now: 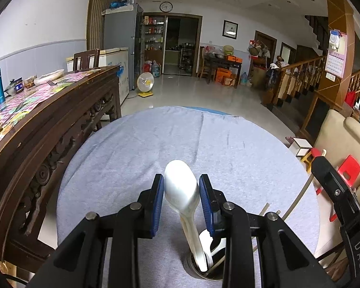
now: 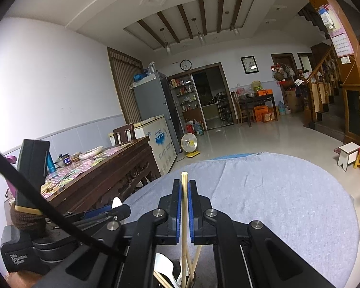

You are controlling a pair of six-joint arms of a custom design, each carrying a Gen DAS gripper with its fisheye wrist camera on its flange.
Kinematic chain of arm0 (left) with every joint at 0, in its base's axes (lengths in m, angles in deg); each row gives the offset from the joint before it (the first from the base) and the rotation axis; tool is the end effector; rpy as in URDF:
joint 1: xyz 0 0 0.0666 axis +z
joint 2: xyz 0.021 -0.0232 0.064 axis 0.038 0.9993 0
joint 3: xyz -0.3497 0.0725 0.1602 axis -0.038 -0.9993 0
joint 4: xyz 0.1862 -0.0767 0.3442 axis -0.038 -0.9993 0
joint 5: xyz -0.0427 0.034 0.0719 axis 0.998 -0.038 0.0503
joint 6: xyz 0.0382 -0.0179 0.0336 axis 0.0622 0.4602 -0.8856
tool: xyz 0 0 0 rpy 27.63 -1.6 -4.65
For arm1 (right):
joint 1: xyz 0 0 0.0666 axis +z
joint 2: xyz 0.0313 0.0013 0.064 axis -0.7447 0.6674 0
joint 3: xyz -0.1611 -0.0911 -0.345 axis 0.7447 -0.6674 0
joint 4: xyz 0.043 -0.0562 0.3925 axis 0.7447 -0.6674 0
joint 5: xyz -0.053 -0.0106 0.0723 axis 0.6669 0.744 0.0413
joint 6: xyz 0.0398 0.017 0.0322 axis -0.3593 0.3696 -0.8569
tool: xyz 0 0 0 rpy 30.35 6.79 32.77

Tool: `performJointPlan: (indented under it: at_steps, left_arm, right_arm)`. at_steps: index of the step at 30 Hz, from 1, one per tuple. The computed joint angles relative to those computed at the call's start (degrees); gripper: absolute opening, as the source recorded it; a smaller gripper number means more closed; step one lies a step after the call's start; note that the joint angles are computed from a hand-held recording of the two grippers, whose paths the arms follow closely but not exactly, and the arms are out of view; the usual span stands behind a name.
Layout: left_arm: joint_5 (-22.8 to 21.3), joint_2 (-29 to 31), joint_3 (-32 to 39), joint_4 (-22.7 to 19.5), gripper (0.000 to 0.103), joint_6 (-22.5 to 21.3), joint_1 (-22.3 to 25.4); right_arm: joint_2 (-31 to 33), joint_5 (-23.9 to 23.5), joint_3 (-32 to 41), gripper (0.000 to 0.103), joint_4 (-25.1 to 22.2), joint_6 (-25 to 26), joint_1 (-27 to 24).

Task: Organize utensils
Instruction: 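Lower the spoon and chopstick into the dark holder cup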

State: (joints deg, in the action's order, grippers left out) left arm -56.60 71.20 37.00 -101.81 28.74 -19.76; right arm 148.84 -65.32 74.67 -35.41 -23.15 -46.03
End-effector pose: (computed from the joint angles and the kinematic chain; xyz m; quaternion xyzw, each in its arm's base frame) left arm 0.4575 -0.1660 0.6221 -0.1737 0.8767 0.0325 0.4475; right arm 0.4651 0.0368 0.6054 -0.1539 0.7736 0.2739 0.5503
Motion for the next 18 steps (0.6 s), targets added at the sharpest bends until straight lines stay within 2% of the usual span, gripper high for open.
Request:
performJointPlan:
  at_steps: [8,18]
  left_arm:
    - [0.0,-0.2,-0.6,0.2,0.031,0.6,0.1]
    - [0.2,-1.9,-3.9,2.7,0.031,1.2,0.5]
  right_arm:
    - [-0.3,-1.0,-0.5,0.005,-0.4,0.5,-0.6]
    - [-0.1,-0.7,-0.8,0.005,-0.3,0.4,-0.5]
